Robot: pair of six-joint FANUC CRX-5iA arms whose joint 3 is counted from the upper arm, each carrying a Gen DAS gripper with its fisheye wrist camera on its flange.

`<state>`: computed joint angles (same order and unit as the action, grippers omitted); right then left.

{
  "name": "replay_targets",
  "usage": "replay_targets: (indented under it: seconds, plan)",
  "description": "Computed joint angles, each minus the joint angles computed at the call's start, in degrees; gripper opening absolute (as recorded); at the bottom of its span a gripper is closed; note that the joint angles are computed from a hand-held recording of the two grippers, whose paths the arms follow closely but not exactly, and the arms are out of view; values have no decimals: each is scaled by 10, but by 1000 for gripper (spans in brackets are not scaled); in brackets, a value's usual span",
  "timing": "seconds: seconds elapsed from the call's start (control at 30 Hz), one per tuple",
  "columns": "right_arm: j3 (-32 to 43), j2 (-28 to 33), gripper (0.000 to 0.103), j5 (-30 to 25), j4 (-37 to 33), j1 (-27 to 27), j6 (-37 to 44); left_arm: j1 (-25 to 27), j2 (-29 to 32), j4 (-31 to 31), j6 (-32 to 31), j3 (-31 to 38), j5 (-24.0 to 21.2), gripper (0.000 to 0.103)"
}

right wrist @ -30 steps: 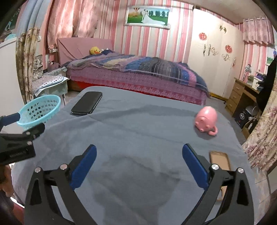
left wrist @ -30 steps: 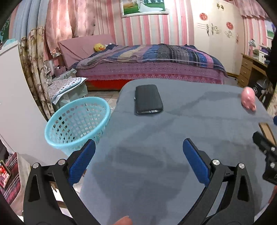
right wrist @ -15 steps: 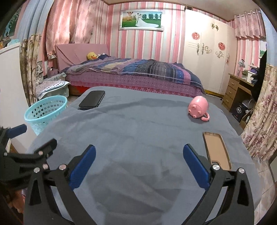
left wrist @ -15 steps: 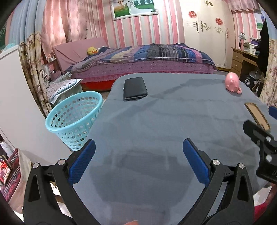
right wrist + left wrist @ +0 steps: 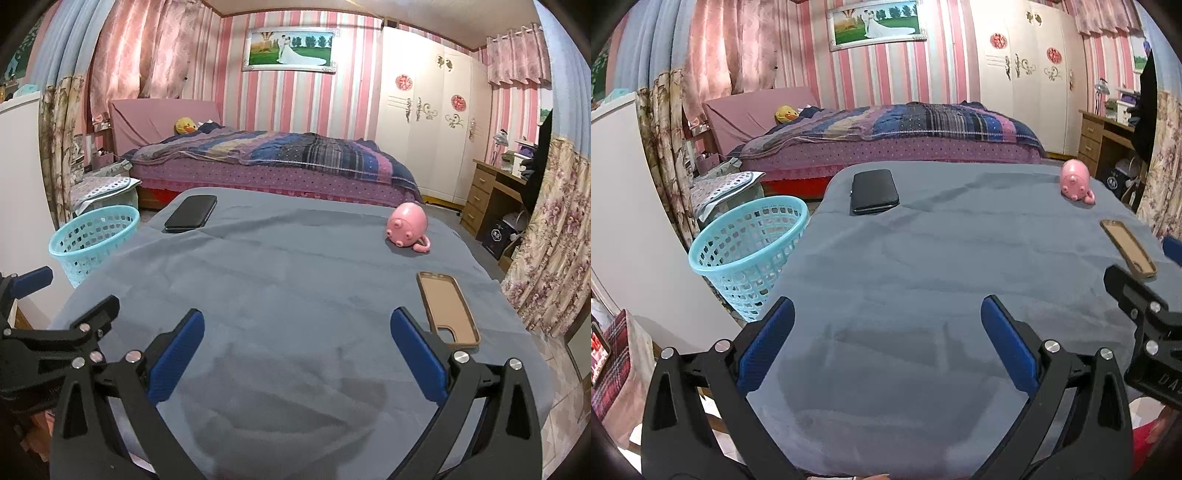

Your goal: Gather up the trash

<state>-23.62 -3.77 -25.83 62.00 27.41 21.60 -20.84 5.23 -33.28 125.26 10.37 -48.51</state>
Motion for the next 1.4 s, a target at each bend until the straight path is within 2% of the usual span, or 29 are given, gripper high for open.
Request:
replay_targets:
  seconds: [0.5, 0.87, 1.4]
  plan:
    - [-24, -12, 98, 13, 64, -13, -63, 24, -31, 29, 8, -41, 58, 98]
    - [-30, -13, 98, 24, 89, -21, -91, 11, -34, -2, 26, -44, 70, 98]
    - [-30, -13, 98, 24, 104, -22, -101, 13, -37, 1, 30, -49, 80, 98]
